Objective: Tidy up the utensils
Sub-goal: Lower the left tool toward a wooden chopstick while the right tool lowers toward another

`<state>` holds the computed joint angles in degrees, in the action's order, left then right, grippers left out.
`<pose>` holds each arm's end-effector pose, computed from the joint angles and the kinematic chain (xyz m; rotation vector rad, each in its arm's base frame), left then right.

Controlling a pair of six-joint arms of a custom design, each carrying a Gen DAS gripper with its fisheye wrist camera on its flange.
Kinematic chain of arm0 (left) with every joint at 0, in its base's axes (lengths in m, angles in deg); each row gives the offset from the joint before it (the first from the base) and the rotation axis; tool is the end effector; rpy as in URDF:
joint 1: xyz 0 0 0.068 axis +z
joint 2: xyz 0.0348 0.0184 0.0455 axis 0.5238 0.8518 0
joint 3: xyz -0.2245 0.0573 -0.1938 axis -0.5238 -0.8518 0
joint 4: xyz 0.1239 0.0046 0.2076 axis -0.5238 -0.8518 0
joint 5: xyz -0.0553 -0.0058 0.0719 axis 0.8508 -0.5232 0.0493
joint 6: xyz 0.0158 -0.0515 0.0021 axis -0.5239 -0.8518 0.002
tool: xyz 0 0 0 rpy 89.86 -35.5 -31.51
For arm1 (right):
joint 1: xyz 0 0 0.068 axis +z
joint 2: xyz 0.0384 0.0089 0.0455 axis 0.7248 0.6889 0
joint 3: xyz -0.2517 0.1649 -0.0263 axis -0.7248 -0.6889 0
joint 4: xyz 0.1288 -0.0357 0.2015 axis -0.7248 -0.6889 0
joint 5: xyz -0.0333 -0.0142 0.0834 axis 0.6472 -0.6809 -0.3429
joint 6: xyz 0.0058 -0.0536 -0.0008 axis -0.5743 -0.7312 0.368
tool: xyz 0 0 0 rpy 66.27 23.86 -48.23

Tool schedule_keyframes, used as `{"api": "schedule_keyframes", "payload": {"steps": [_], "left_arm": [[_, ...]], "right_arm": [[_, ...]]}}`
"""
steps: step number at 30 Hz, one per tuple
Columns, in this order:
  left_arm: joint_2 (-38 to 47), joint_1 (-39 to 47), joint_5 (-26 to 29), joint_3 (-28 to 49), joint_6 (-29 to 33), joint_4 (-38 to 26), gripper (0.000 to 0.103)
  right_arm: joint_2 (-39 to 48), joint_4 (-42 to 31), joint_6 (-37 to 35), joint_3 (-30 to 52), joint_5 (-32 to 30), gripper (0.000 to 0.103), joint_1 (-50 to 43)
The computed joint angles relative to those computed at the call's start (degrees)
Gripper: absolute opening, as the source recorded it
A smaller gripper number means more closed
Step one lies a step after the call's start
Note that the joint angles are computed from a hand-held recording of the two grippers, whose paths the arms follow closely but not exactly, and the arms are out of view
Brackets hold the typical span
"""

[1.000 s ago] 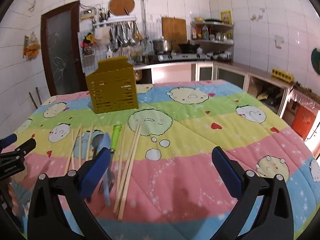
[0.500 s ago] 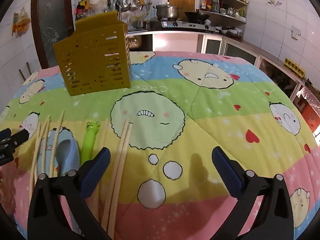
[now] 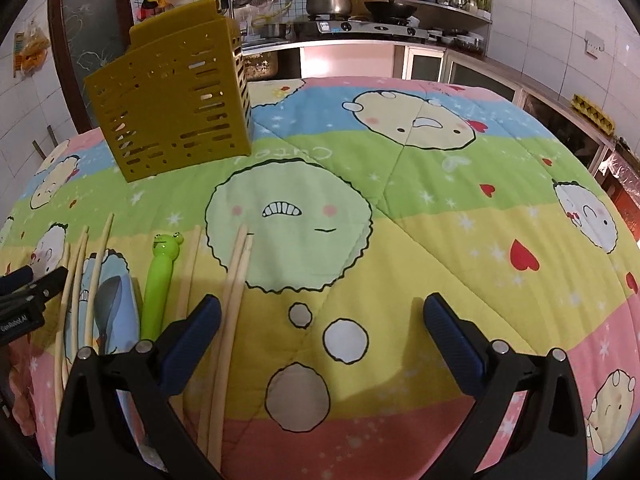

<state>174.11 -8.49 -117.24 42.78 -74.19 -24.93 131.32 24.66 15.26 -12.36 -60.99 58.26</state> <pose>0.2823 -0.2161 0.0200 -0.1740 2.4843 0.0745 0.2869 0.0562 0.0380 0.0323 2.4217 0.0563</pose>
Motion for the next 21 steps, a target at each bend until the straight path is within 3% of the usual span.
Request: {"api": "schedule_keyframes", "payload": {"steps": [6,8,16,21], "left_arm": [[0.3,-0.4,-0.2,1.1,-0.2,-1.3,0.090],[0.5,-0.7,-0.2,1.6,0.0,-1.8,0.088],[0.0,-0.7,1.5,1.6,0.4,-1.9,0.078],[-0.3,-0.7,2.1,1.7,0.8,-2.3,0.077]], "right_arm": [[-0.2,-1.8,-0.8,0.9,2.2,0.098,1.7],[-0.2,-2.8,-1.2,1.4,3.1,0.092,2.5],[-0.9,-2.7,-0.3,0.9,-1.3,0.077,0.7],[-2.2,-2.3,0.6,0.6,-3.0,0.076,-0.6]]}}
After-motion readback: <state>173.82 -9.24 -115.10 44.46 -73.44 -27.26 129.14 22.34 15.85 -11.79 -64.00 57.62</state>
